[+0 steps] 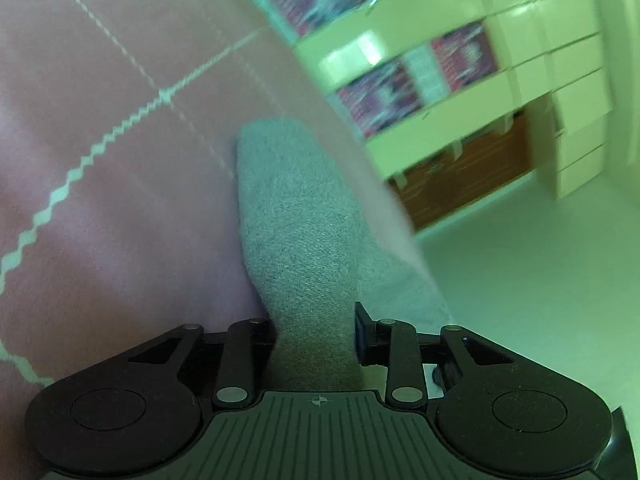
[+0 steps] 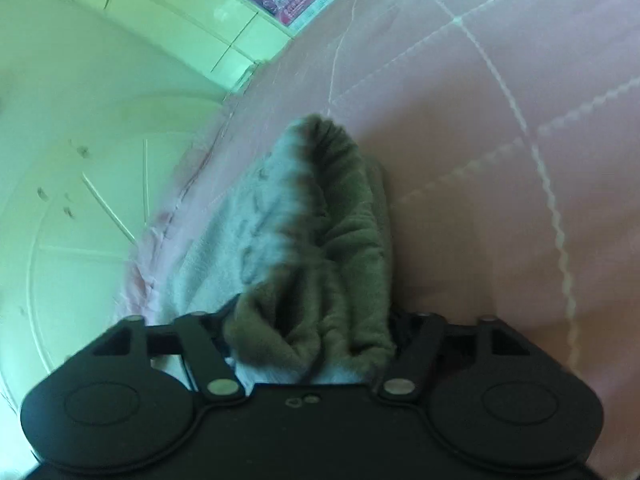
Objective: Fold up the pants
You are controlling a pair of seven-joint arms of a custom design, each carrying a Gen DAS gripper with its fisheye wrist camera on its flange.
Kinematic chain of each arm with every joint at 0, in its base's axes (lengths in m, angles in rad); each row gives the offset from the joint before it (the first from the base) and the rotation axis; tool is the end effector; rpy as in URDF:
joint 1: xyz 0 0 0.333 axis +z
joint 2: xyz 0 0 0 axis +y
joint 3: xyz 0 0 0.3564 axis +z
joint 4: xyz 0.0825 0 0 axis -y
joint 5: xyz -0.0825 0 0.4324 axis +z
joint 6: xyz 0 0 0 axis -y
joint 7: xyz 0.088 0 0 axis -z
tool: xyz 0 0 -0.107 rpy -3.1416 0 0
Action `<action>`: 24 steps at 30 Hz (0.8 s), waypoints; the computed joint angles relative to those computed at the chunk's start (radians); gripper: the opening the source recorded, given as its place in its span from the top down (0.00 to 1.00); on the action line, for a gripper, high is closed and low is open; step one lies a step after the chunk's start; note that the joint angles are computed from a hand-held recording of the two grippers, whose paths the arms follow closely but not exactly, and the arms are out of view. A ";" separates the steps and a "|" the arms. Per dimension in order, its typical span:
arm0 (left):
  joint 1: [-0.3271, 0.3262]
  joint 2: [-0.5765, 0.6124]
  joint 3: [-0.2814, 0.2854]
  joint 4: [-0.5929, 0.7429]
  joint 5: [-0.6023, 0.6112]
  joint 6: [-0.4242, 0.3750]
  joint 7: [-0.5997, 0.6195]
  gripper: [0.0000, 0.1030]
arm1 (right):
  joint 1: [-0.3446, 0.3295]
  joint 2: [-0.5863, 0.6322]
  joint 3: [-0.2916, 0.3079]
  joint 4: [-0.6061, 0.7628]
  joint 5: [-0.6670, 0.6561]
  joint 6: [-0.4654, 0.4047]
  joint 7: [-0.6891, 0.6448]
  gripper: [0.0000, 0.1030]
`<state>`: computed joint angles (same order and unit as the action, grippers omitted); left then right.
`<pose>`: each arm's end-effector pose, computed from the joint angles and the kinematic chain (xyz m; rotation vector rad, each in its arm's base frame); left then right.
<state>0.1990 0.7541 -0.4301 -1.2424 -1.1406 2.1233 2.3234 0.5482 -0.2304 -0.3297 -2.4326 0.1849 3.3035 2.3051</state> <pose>0.8325 -0.1232 0.4105 1.3536 -1.7249 1.5075 0.5272 0.0869 0.5305 -0.8205 1.8928 -0.2191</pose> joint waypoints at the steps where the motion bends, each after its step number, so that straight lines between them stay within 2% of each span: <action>1: -0.001 0.004 0.000 0.009 0.001 -0.002 -0.006 0.68 | 0.085 -0.003 -0.081 -0.003 -0.015 0.024 -0.005 0.27; 3: -0.011 0.027 0.005 0.055 0.028 -0.026 -0.026 0.66 | 0.178 -0.019 -0.174 0.001 -0.053 0.013 -0.004 0.22; 4: -0.016 0.034 0.010 0.078 0.047 -0.038 -0.052 0.63 | 0.177 -0.033 -0.174 -0.003 -0.062 0.003 0.015 0.21; 5: -0.012 0.031 0.007 0.078 0.050 -0.040 -0.056 0.54 | 0.141 -0.048 -0.140 -0.007 -0.055 -0.015 0.020 0.15; 6: 0.008 0.019 -0.006 0.060 0.032 -0.042 -0.030 0.46 | 0.071 -0.067 -0.071 -0.022 -0.039 -0.018 0.016 0.06; 7: 0.018 0.014 -0.016 0.058 0.013 -0.034 0.002 0.28 | -0.017 -0.082 0.008 -0.034 -0.030 -0.025 0.022 0.06; 8: 0.035 -0.011 -0.022 0.027 -0.007 -0.024 0.041 0.12 | -0.104 -0.114 0.075 -0.063 -0.092 -0.041 0.089 0.06; 9: 0.047 -0.034 -0.020 0.003 -0.019 -0.019 0.070 0.05 | -0.191 -0.152 0.131 -0.092 -0.224 -0.069 0.221 0.06; 10: 0.069 -0.078 -0.017 -0.048 -0.042 -0.002 0.117 0.00 | -0.279 -0.199 0.199 -0.128 -0.285 -0.094 0.288 0.06; 11: 0.076 -0.116 0.000 -0.086 -0.046 0.018 0.144 0.00 | -0.366 -0.248 0.285 -0.161 -0.277 -0.118 0.293 0.06; 13: 0.086 -0.178 0.040 -0.150 -0.046 0.039 0.177 0.00 | -0.508 -0.346 0.460 -0.210 -0.092 -0.201 0.165 0.06; 14: 0.085 -0.207 0.063 -0.179 -0.037 0.053 0.182 0.00 | -0.550 -0.393 0.512 -0.227 -0.054 -0.247 0.150 0.06; 16: 0.098 -0.273 0.102 -0.257 -0.049 0.086 0.207 0.00 | -0.574 -0.476 0.542 -0.271 -0.087 -0.279 0.190 0.06; 19: 0.093 -0.371 0.165 -0.366 -0.044 0.157 0.207 0.00 | -0.649 -0.611 0.644 -0.320 -0.123 -0.347 0.323 0.05; 21: 0.074 -0.429 0.206 -0.422 -0.004 0.201 0.185 0.00 | -0.681 -0.705 0.709 -0.334 -0.149 -0.431 0.406 0.05; 23: 0.082 -0.509 0.229 -0.518 -0.048 0.239 0.266 0.00 | -0.687 -0.790 0.756 -0.346 -0.186 -0.490 0.459 0.05; 24: 0.083 -0.543 0.242 -0.550 -0.072 0.238 0.301 0.00 | -0.684 -0.839 0.779 -0.343 -0.209 -0.552 0.478 0.05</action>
<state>0.2817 0.2114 -0.1877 -1.7924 -1.2123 2.3608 2.6245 -0.1356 -1.0696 0.4491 -2.7755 -0.0240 2.7516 2.7830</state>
